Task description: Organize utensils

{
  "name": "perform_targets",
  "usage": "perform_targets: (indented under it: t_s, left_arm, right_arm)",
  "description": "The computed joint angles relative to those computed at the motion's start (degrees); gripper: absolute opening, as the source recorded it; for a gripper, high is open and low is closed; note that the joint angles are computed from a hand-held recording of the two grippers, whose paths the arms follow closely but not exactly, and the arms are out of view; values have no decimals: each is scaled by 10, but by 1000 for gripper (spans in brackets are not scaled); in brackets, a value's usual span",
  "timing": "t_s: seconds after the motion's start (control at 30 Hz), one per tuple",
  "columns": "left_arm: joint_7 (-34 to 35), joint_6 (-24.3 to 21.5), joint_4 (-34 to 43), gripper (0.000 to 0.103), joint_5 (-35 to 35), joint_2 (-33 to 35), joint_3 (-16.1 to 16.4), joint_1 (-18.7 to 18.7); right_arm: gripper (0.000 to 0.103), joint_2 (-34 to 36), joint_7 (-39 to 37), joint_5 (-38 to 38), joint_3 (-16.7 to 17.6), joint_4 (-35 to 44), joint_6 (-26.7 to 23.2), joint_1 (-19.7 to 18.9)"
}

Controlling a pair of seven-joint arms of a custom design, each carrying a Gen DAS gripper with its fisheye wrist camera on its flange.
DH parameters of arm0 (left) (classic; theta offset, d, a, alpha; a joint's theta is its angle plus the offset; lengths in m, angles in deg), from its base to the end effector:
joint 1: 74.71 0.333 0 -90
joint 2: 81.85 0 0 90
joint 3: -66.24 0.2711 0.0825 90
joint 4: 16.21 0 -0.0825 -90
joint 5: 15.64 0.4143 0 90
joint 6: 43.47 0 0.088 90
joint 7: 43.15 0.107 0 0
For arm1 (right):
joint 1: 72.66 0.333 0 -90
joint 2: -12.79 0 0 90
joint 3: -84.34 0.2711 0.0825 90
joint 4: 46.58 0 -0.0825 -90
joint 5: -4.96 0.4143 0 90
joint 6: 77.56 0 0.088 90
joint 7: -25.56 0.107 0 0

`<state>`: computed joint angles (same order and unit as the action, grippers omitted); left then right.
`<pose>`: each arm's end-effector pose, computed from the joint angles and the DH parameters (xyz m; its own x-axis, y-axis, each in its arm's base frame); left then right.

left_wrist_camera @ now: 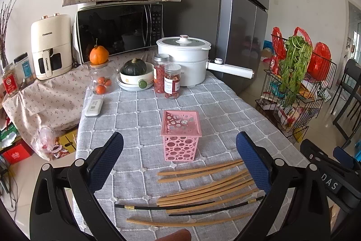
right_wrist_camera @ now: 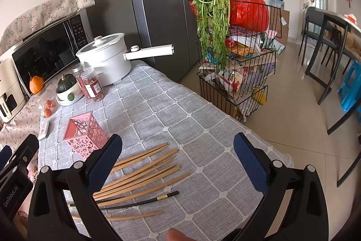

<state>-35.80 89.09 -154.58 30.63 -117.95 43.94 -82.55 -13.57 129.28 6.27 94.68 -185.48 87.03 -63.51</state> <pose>0.4063 -0.2347 0.5321 0.4538 -0.8900 0.0458 -0.4508 -0.2735 -0.8497 0.4770 0.1742 0.5297 0.1620 -0.9783 -0.1288 -0.6318 -0.0025 -0.7751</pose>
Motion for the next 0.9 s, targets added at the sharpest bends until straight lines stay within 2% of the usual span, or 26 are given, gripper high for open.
perform_targets:
  t_s: [0.17, 0.27, 0.33, 0.43, 0.5, 0.53, 0.6, 0.67, 0.7, 0.77, 0.9]
  left_arm:
    - [-2, 10, 1, 96, 1, 8, 1, 2]
    - [-6, 43, 1, 96, 12, 10, 8, 5]
    - [25, 67, 16, 96, 10, 31, 19, 5]
    - [132, 87, 73, 96, -13, 104, 38, -6]
    - [292, 60, 145, 96, -111, 183, 77, -45]
    - [344, 43, 177, 96, -145, 213, 82, -50]
    - [402, -20, 257, 96, -179, 286, 80, -52]
    - [473, -65, 327, 96, -254, 348, 90, -54]
    - [510, -88, 365, 96, -296, 384, 94, -53]
    - [546, -132, 423, 94, -319, 437, 96, -52]
    - [621, -224, 513, 72, -331, 525, 96, -59]
  right_arm:
    - [96, 5, -6, 27, -22, 11, -19, 13]
    - [96, 13, -15, 62, -45, 25, -45, 26]
    - [96, 25, -33, 106, -72, 43, -76, 43]
    - [96, 53, -66, 188, -111, 80, -140, 61]
    - [96, 73, -83, 245, -130, 105, -190, 62]
    - [96, 87, -91, 282, -143, 122, -222, 62]
    - [96, 115, -95, 328, -152, 149, -275, 51]
    - [96, 142, -77, 342, -149, 171, -314, 33]
    - [96, 148, -63, 338, -142, 175, -319, 24]
    - [96, 151, -40, 301, -123, 176, -307, 10]
    - [96, 149, -8, 189, -92, 176, -275, -2]
